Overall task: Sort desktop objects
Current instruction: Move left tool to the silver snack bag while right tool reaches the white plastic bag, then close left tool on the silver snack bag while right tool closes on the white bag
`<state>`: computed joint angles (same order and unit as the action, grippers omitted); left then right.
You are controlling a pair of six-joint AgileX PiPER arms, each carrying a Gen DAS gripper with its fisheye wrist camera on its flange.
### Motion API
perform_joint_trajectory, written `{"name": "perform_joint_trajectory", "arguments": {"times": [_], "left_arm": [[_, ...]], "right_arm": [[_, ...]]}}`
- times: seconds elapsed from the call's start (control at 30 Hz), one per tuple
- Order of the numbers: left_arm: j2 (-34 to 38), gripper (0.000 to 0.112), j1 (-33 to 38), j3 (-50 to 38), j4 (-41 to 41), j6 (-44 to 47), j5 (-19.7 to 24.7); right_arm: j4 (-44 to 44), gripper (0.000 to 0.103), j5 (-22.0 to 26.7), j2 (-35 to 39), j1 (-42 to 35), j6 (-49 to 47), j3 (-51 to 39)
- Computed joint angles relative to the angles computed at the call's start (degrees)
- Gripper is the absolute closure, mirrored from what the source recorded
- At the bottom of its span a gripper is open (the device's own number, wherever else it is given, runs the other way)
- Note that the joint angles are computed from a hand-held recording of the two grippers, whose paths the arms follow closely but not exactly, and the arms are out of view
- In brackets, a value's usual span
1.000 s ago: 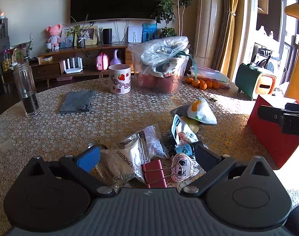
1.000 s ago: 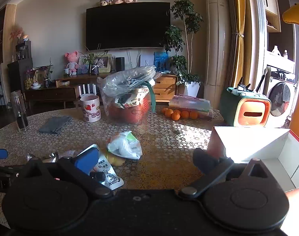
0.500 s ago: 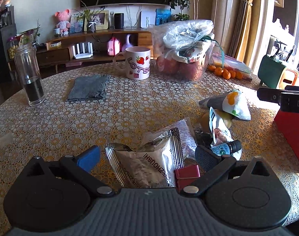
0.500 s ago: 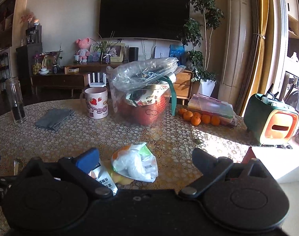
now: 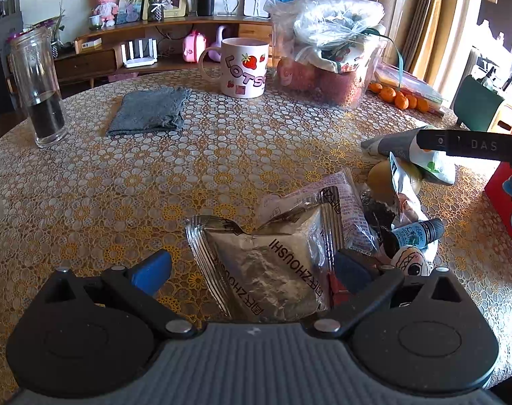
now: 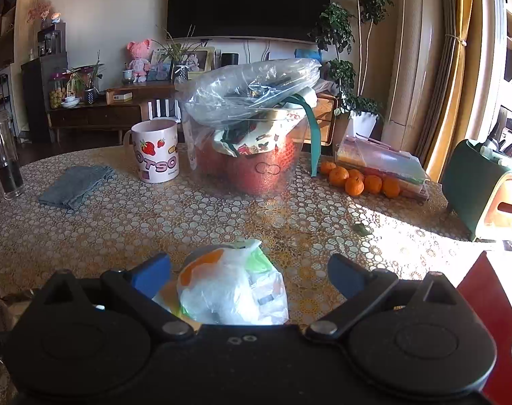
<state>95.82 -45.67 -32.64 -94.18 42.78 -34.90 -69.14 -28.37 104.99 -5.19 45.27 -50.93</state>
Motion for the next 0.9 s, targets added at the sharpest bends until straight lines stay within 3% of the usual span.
{"name": "perform_joint_trajectory", "arguments": {"times": [0.2,0.43,0.7,0.8,0.83,0.9], "left_arm": [[1.2,0.009,1.5,-0.3,2.4,-2.3,2.1],[1.2,0.010,2.2,-0.2,4.5,-4.6,3.0],[0.5,0.040,1.7,-0.7,2.2,-2.3,3.4],[0.2,0.047,1.2,-1.2,0.6,-0.7,3.2],[0.1,0.048,1.2,-1.2,0.6,-0.6,3.4],[-0.2,0.051,0.9,-1.4,-0.6,0.1,3.2]], "right_arm": [[-6.4,0.005,3.4,5.0,2.1,10.4,-5.8],[-15.4,0.016,3.5,7.7,1.9,22.6,-9.1],[-19.2,0.037,2.0,7.1,1.3,27.9,-9.1],[-18.3,0.043,2.6,6.6,1.4,26.9,-8.5],[-18.1,0.051,2.4,6.4,1.2,26.5,-8.3],[-18.3,0.051,2.2,5.9,1.0,26.3,-8.1]]}}
